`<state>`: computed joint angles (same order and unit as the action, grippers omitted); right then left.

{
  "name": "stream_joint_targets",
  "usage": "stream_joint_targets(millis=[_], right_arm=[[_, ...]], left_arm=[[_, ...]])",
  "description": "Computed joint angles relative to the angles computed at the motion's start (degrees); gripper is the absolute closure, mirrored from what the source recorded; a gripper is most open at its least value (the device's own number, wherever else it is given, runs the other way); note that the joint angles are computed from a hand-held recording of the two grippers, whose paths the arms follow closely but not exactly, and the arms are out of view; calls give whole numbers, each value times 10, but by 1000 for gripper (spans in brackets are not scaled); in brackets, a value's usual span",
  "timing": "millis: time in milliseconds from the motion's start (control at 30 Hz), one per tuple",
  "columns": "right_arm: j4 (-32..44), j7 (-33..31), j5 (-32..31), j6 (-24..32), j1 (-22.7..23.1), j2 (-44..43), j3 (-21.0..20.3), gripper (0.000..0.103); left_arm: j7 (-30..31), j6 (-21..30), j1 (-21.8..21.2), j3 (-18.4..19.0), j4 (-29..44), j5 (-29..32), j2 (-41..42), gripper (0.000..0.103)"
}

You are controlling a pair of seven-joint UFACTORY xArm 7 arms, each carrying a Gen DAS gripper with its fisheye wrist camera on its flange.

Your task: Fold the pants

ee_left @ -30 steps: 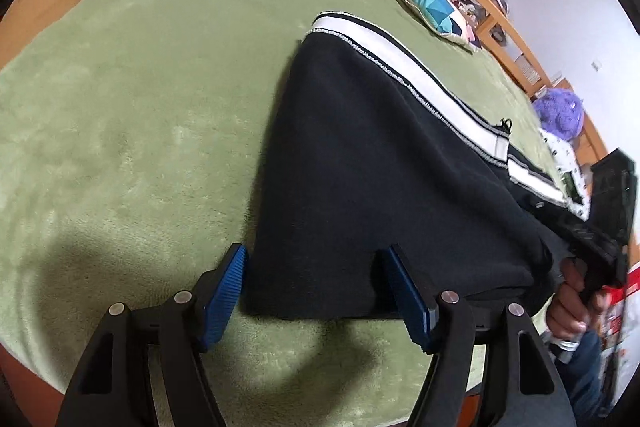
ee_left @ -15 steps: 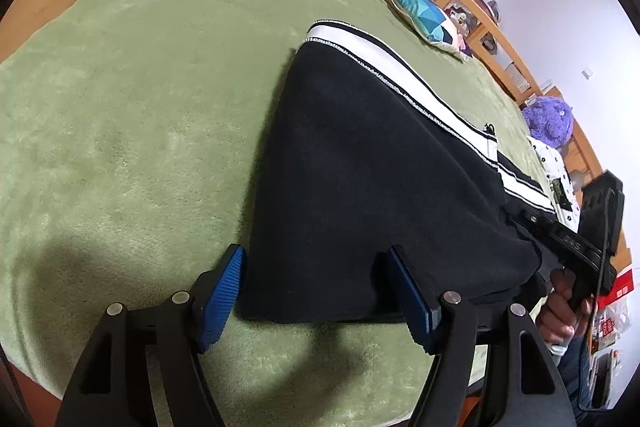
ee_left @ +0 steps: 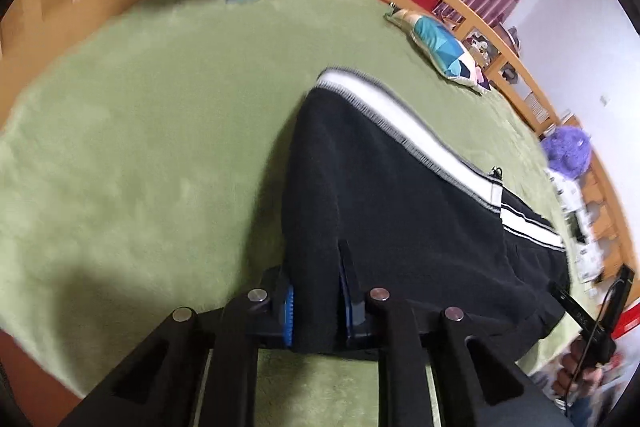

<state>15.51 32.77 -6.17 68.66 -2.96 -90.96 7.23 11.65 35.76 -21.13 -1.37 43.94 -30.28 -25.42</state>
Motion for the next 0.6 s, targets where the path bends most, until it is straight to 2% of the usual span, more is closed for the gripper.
stream_joint_targets(millis=[67, 133, 233, 367, 467, 600], right_arm=[[1, -10, -4, 48, -10, -33, -34, 79], [2, -18, -8, 83, -27, -67, -60, 79], [17, -49, -34, 128, -53, -108, -88, 79], [44, -95, -82, 172, -90, -127, -117, 79], [62, -136, -126, 194, -117, -148, -165, 79], [85, -185, -181, 219, -152, -170, -227, 79]], left_arm=[[-48, -8, 22, -46, 17, 70, -15, 88], [-98, -4, 38, -89, 45, 145, -23, 88], [-144, 16, 39, -129, 96, 228, -26, 88], [-194, 62, 20, -180, 196, 302, -9, 88], [-224, 92, -3, -229, 279, 354, 24, 88], [-271, 136, -43, -315, 421, 429, 130, 88]])
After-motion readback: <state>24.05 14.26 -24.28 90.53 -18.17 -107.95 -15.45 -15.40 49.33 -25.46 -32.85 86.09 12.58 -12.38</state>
